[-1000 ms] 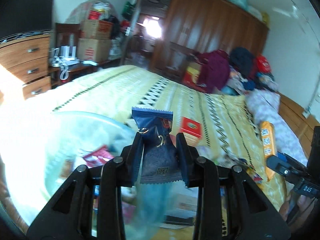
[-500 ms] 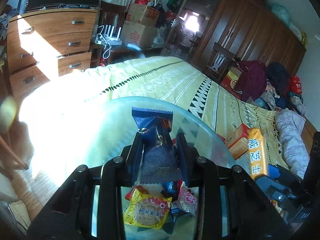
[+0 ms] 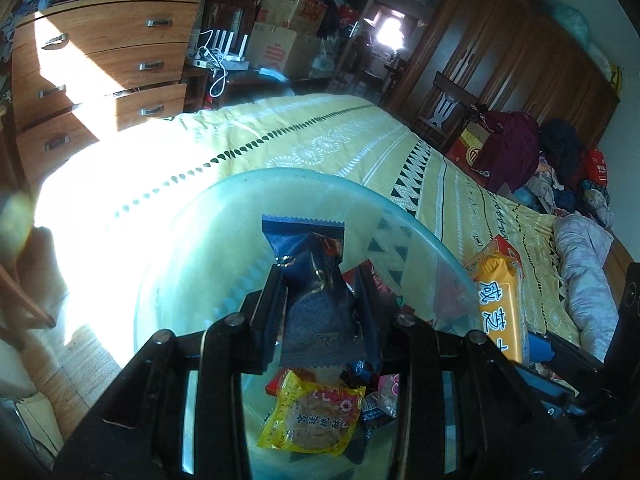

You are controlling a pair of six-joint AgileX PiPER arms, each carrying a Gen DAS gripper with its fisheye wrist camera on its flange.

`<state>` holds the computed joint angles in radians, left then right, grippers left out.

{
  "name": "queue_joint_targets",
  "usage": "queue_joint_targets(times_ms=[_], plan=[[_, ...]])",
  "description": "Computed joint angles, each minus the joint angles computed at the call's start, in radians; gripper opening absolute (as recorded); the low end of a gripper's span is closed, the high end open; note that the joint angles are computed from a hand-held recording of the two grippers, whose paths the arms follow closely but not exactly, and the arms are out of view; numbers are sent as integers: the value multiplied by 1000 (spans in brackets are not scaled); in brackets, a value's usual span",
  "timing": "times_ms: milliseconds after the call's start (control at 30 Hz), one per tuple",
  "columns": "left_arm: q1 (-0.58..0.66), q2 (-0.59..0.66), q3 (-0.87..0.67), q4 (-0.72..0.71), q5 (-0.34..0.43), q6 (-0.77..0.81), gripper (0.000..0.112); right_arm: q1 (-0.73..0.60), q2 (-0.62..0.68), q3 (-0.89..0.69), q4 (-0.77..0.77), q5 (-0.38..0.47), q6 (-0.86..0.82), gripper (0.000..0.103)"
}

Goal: Organize snacks
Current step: 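Carry both packs over the clear basin and release them inside, then move both grippers back toward the snack pile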

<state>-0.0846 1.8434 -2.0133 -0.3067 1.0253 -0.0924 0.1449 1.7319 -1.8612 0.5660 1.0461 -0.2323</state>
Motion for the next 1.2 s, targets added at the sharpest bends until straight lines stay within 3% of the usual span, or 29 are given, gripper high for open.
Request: queue_joint_targets(times_ms=[100, 167, 333, 467, 567, 667, 800, 900, 933, 1000, 1100, 1200], plan=[[2, 5, -8, 11, 13, -14, 38, -4, 0, 0, 7, 13, 0, 72], [3, 5, -13, 17, 14, -22, 53, -9, -1, 5, 9, 20, 1, 73], [-10, -25, 27, 62, -27, -52, 72, -18, -20, 26, -2, 11, 20, 80], [-43, -28, 18, 117, -47, -91, 78, -33, -67, 65, -8, 0, 13, 84], [-92, -48, 15, 123, -71, -99, 78, -79, -179, 178, -2, -54, -38, 84], [-169, -78, 23, 115, -106, -70, 80, -207, -348, 357, 25, -100, -144, 84], [-297, -89, 18, 49, -126, -14, 84, -597, -467, 573, 146, -4, -349, 84], [-415, -66, -11, 18, -111, 8, 86, -897, -398, 637, 157, 80, -462, 75], [-452, -50, -28, 2, -98, 18, 87, -968, -356, 633, 162, 97, -508, 67], [-508, -27, -44, -25, -80, 49, 88, -1054, -266, 591, 137, 101, -529, 66], [-581, 15, -66, -13, -68, 64, 88, -1056, -106, 429, 66, 76, -526, 65], [-607, 73, -127, -4, -21, 42, 88, -977, 50, 233, -57, 35, -463, 65]])
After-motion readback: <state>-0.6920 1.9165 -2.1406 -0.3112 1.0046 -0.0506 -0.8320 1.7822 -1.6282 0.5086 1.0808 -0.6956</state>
